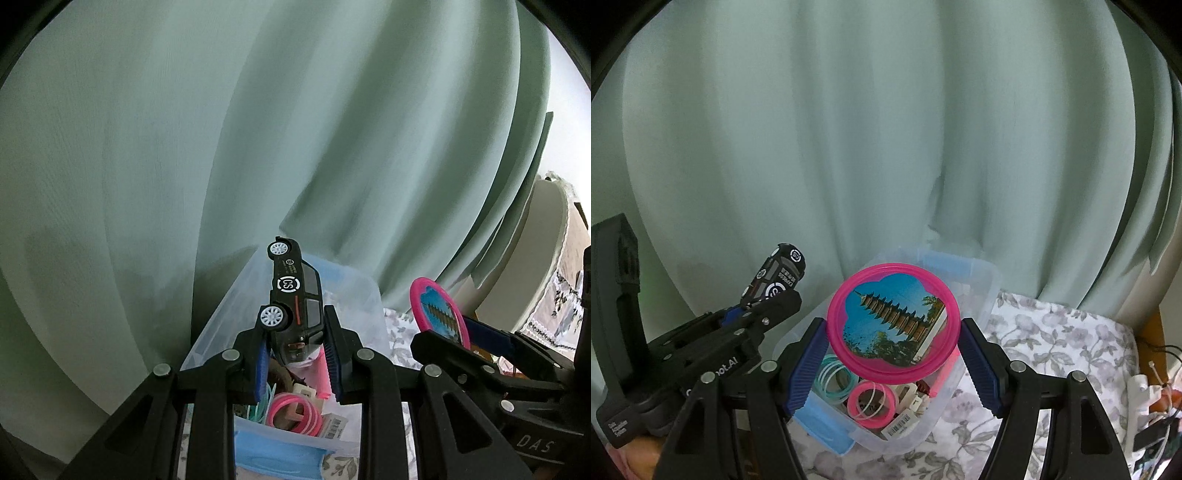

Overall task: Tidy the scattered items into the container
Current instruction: 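Lift and carry the toy car and pink badge over the clear box, then open both tools to drop the toy car and pink badge into the box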

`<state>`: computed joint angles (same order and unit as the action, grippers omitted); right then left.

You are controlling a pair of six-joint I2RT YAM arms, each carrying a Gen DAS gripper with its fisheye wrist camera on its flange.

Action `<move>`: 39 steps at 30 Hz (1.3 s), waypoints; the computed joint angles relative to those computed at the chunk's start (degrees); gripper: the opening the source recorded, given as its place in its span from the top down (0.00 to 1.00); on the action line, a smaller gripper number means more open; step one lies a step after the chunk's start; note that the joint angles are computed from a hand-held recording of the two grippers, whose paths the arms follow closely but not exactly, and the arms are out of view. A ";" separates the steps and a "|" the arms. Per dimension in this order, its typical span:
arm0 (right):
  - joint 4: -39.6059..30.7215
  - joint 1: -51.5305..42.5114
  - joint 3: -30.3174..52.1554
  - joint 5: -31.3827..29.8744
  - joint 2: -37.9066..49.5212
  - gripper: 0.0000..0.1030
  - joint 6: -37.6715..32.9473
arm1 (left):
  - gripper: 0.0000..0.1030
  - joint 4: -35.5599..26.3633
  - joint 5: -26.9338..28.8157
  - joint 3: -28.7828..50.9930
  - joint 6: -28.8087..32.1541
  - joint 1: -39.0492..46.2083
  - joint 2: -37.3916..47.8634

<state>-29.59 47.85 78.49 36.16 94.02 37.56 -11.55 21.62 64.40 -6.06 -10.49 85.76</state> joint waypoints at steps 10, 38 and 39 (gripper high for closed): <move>-4.46 -0.48 3.42 -3.11 2.59 0.28 2.19 | 0.73 -1.55 0.76 2.31 0.72 0.38 4.45; 0.25 -6.75 2.12 -11.98 10.72 0.28 1.43 | 0.73 -1.37 -0.19 6.12 -0.03 -1.19 16.38; 0.28 -6.88 2.18 -12.27 11.04 0.28 1.39 | 0.73 -1.22 -0.39 6.25 -0.09 -1.24 16.72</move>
<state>-29.30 40.97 80.67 23.89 105.05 38.95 -12.77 21.22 70.66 -6.15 -11.73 102.47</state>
